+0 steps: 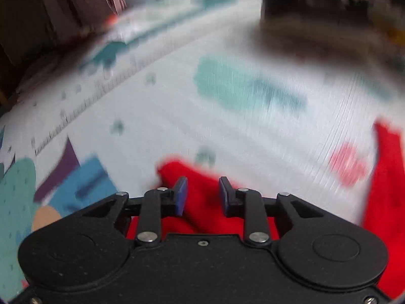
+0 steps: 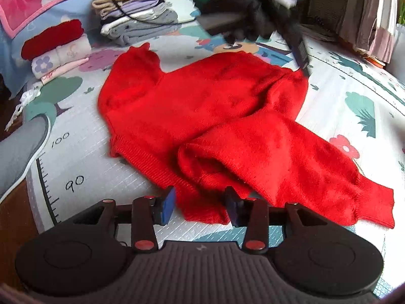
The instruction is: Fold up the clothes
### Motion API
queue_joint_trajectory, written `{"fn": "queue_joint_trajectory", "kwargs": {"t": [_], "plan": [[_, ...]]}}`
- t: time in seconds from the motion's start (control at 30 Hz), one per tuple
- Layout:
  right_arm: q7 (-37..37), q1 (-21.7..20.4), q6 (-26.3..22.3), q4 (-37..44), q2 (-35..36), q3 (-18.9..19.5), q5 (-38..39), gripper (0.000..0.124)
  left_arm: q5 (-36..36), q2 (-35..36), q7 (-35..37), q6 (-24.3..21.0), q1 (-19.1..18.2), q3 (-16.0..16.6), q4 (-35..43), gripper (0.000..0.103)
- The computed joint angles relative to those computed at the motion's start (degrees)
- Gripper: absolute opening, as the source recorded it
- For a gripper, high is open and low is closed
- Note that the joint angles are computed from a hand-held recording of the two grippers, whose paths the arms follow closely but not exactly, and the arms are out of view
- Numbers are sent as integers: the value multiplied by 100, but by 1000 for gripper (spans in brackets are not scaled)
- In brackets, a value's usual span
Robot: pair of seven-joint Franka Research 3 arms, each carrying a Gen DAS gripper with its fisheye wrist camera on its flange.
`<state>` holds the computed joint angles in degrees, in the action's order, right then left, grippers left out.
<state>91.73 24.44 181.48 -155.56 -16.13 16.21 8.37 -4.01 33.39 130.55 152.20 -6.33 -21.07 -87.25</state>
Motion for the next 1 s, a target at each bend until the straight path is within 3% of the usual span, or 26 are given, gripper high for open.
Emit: {"fn": "queue_joint_trajectory", "kwargs": {"t": [0.07,0.1,0.13,0.17,0.27,0.33,0.5,0.6,0.7,0.73,0.8,0.87,1.0], "plan": [[-24,50,-42,19,37,-46,7,46,218,153,-519,-495,-258,297,447,31],[-35,63,-45,30,48,-56,4,47,331,151,-587,-503,-285,302,506,31],[-39,102,-46,39,58,-91,30,47,161,63,-254,-335,-160,106,369,31],[-50,153,-23,33,64,-133,62,49,-42,44,17,-455,-12,-134,383,31],[-70,159,46,6,72,-118,78,52,-846,287,369,-1900,127,-604,984,33],[-57,86,25,15,66,-38,44,52,-1188,476,629,-2653,52,-762,1289,43],[115,-183,62,17,51,221,-60,52,-1268,811,773,-3174,-610,-554,1670,44],[211,-364,136,17,44,386,-175,52,-1304,799,939,-3313,-819,-479,1641,44],[198,-273,172,17,75,288,-158,52,-1315,627,1168,-3220,-908,-434,1365,42],[176,-224,178,9,80,244,-149,53,-1246,520,1215,-3133,-959,-388,1209,38],[147,-163,199,-12,79,202,-131,54,-1166,152,1470,-2523,-988,-365,573,33],[122,-95,209,-23,69,152,-93,54,-1269,101,1461,-2493,-937,-389,480,11],[82,-33,193,-4,88,100,-39,54,-2260,-41,1556,-2363,-374,-627,298,10]]}}
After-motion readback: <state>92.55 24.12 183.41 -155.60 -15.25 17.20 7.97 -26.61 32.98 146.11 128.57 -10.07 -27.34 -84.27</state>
